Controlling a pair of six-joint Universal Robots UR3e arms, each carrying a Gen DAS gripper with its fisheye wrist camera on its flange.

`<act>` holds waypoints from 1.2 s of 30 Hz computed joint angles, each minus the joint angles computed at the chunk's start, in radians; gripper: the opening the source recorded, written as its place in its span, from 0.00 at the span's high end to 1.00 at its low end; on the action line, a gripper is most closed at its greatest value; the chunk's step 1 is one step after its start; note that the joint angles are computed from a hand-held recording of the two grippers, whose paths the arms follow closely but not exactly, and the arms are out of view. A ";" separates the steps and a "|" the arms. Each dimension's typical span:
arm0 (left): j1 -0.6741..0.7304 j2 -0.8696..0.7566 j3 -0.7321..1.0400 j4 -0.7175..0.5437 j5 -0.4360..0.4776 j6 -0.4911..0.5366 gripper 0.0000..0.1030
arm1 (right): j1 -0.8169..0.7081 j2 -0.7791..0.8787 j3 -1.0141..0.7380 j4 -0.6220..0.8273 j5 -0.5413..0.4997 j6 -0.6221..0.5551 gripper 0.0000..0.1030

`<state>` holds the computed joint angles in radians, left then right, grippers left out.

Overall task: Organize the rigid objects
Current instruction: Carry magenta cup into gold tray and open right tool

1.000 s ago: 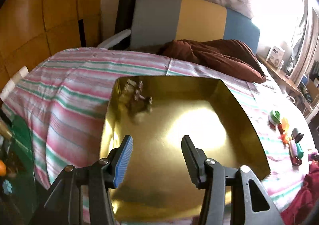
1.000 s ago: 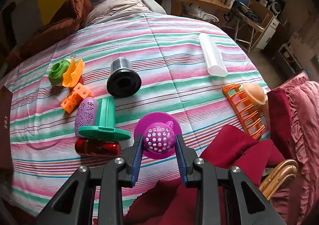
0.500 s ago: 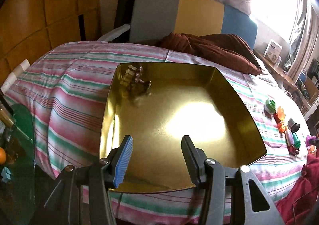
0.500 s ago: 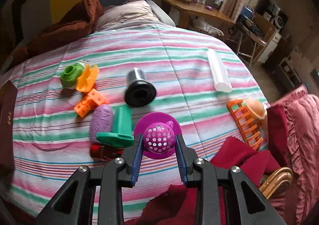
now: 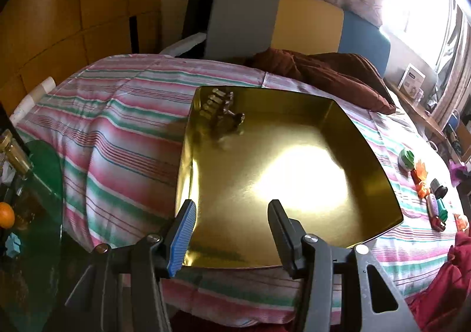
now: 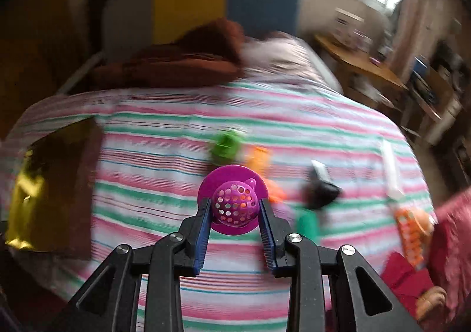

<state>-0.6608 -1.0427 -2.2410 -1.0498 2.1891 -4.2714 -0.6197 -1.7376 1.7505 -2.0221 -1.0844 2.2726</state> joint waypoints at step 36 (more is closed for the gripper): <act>0.190 0.411 -0.162 -0.201 -0.069 0.015 0.50 | 1.127 0.651 -0.520 -0.029 -0.156 0.564 0.68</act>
